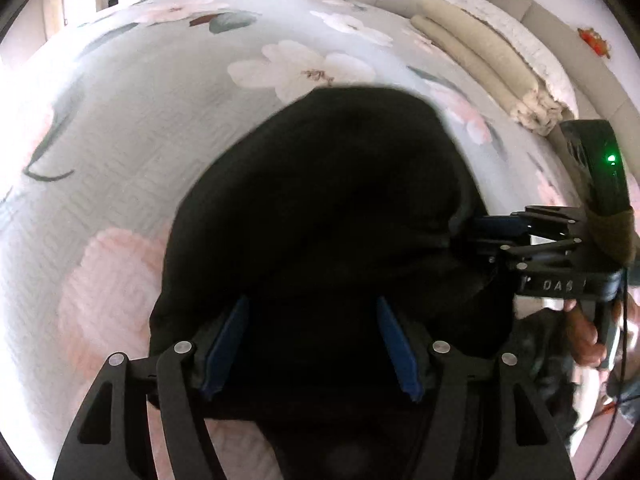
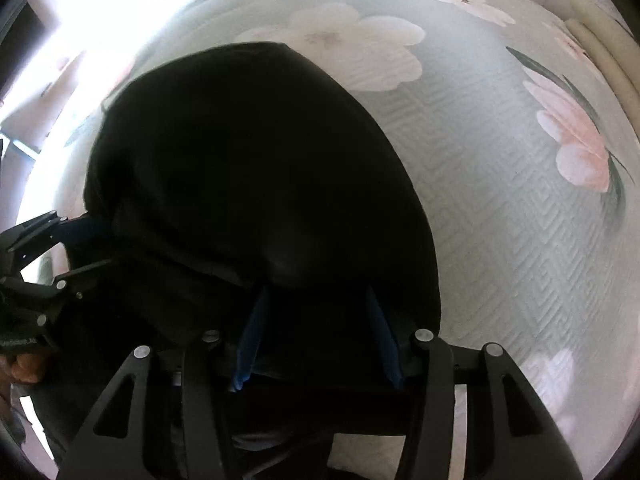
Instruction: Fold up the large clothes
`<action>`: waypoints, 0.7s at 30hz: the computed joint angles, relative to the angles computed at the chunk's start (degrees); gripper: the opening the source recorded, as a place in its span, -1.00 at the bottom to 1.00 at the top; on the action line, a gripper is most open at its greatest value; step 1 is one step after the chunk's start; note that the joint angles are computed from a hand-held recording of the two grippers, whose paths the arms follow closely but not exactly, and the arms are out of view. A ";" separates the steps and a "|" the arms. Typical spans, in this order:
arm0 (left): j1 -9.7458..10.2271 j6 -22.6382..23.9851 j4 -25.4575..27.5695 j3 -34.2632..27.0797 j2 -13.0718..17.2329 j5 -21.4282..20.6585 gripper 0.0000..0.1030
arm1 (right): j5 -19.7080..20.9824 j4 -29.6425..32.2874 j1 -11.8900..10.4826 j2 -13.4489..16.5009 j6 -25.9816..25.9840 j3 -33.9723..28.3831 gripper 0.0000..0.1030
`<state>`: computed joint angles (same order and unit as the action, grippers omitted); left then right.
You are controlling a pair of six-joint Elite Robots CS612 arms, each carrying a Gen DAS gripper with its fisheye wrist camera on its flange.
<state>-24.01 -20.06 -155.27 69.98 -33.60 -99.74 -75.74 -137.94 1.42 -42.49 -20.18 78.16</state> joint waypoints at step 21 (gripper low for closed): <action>4.18 -13.71 -1.07 -5.89 4.73 -12.62 0.04 | 26.16 23.19 -6.64 5.30 -1.67 -8.09 0.01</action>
<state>-19.82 -33.77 -156.34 64.09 -28.87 -112.37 -49.58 -114.75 -5.23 -37.20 -21.84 70.08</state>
